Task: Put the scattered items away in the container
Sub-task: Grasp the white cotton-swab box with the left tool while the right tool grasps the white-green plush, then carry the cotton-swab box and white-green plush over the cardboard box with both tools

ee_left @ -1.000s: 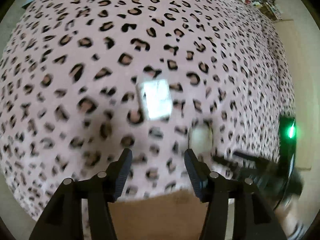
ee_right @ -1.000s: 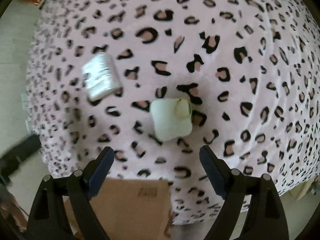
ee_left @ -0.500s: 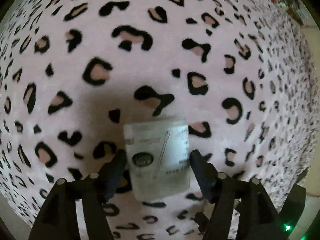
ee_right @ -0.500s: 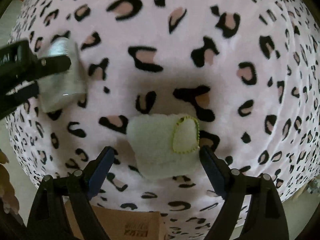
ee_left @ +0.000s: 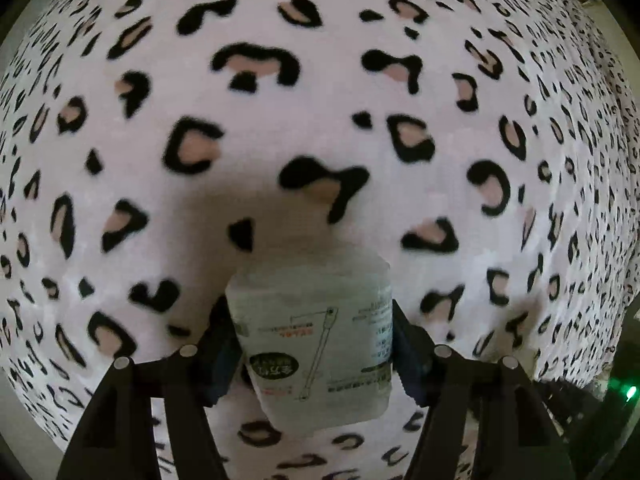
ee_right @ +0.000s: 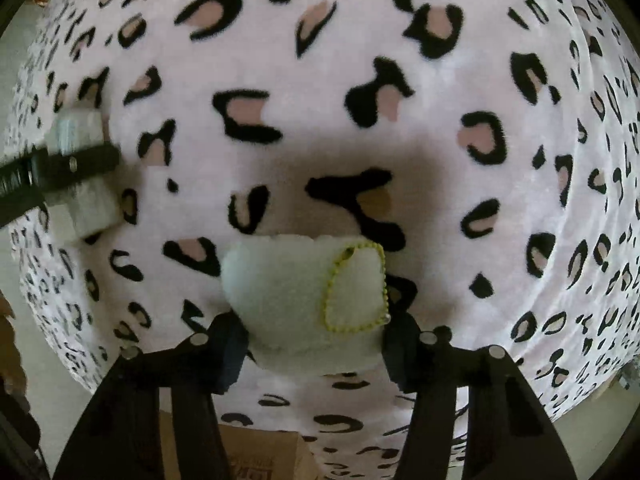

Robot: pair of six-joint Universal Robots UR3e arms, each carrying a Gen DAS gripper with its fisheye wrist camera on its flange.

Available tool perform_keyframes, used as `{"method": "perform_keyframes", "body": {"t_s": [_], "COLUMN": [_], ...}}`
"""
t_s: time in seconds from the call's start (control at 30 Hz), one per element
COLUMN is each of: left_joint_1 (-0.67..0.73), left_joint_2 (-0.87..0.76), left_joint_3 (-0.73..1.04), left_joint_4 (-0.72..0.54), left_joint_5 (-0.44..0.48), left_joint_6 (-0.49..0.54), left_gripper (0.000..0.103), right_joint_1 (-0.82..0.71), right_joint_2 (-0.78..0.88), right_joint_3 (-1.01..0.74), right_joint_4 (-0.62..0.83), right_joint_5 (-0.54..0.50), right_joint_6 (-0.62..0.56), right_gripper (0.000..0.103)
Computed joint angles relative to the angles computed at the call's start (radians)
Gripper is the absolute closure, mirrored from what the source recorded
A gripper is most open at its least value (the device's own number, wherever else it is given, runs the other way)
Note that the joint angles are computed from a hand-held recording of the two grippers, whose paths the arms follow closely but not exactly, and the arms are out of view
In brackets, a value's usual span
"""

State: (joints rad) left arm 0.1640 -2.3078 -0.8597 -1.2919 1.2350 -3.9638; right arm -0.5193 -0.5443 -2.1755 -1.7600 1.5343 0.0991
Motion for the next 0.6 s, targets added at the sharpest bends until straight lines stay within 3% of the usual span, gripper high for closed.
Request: {"method": "perform_keyframes", "body": {"t_s": [0.13,0.3,0.4,0.6], "left_joint_1": [0.010,0.005,-0.015,-0.059], "left_joint_2": [0.111,0.248,0.285,0.410], "left_joint_3": [-0.151,-0.299,-0.278,-0.276], "left_joint_4": [0.040,0.052,0.007,-0.084], "left_joint_5": [-0.005,0.012,0.035,0.074], "left_joint_6": [0.008,0.016,-0.062,-0.122], "left_gripper": [0.036,0.037,0.037,0.037], "right_joint_1": [-0.066,-0.152,-0.192,-0.250], "right_joint_2": [-0.305,-0.638,-0.847,-1.301], "right_joint_3": [0.124,0.372,0.587,1.203], "right_joint_4": [0.151,0.208,0.187,0.006], "right_joint_5": [0.000,0.010,0.010,0.024], "right_joint_6": [-0.061,-0.155,-0.207,-0.306], "right_gripper": [0.046,0.046,0.046,0.046]}}
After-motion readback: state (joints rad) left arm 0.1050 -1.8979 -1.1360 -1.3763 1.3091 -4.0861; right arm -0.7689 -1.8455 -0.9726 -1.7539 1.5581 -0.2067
